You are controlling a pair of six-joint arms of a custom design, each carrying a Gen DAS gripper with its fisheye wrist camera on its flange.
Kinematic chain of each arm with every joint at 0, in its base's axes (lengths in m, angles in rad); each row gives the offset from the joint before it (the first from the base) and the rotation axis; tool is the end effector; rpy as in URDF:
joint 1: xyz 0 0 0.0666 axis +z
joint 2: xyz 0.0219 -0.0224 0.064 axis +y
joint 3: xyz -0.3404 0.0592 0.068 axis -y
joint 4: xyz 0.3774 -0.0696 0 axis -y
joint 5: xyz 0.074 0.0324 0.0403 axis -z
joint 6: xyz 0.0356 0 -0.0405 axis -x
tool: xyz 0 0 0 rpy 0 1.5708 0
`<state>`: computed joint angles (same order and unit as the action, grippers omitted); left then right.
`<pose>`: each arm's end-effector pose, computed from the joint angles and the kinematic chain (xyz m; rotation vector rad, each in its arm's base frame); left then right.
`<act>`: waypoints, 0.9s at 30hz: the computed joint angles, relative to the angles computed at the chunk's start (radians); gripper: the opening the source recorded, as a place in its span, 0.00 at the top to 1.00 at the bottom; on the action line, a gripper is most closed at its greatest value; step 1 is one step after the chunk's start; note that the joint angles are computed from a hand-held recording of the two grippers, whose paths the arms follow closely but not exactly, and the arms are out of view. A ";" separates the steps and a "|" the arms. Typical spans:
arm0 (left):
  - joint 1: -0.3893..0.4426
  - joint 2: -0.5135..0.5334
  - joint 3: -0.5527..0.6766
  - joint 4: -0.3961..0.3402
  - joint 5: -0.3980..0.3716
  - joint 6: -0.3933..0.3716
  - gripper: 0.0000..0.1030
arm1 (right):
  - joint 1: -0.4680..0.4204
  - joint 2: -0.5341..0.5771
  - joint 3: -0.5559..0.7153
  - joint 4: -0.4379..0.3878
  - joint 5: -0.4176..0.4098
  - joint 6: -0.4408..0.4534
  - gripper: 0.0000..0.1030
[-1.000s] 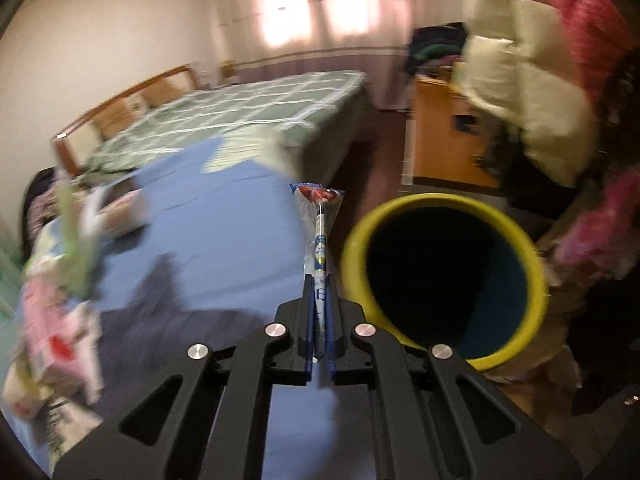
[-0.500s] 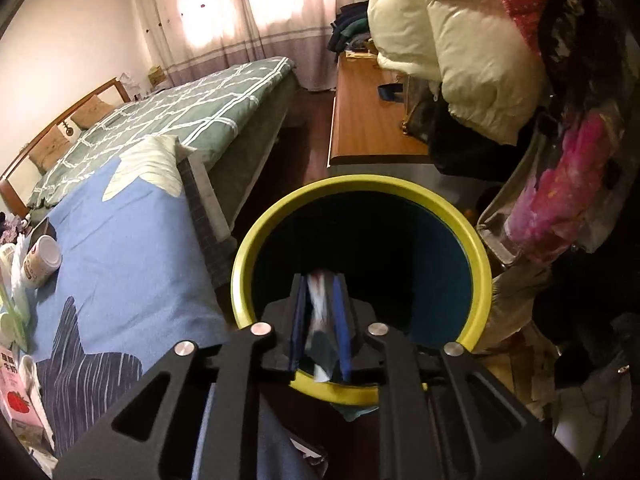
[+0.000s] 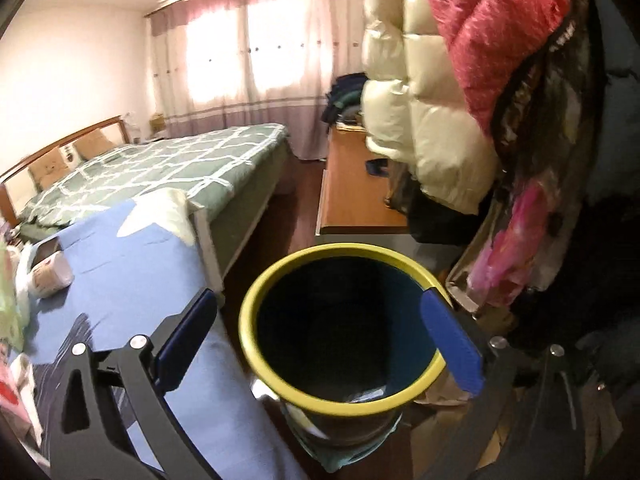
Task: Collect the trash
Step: 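Carry the wrapper over the yellow bin and open the right gripper while the left gripper approaches the printed box, then grasp the white printed box with the left gripper and drop it into the bin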
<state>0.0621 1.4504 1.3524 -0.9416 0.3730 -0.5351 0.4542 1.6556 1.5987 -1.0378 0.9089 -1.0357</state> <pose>0.4781 0.0163 0.3473 0.7156 2.4177 -0.2526 0.4969 0.2109 0.3572 0.8661 1.9995 -0.4212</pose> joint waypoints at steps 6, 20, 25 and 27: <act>-0.003 0.015 0.001 -0.007 0.004 -0.009 0.23 | 0.002 0.011 0.021 -0.037 0.002 -0.033 0.06; -0.010 -0.022 -0.001 0.039 0.049 -0.004 0.31 | -0.027 -0.045 -0.054 -0.031 -0.086 -0.172 0.06; -0.027 -0.054 -0.003 0.028 0.093 -0.037 0.31 | -0.041 -0.053 -0.068 0.000 -0.127 -0.153 0.06; -0.034 -0.066 -0.003 0.028 0.111 -0.048 0.31 | -0.037 -0.058 -0.074 0.017 -0.118 -0.139 0.06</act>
<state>0.0279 1.3844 1.3491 -0.9140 0.4838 -0.5829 0.4167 1.5977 1.5251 -1.0208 0.7911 -1.1743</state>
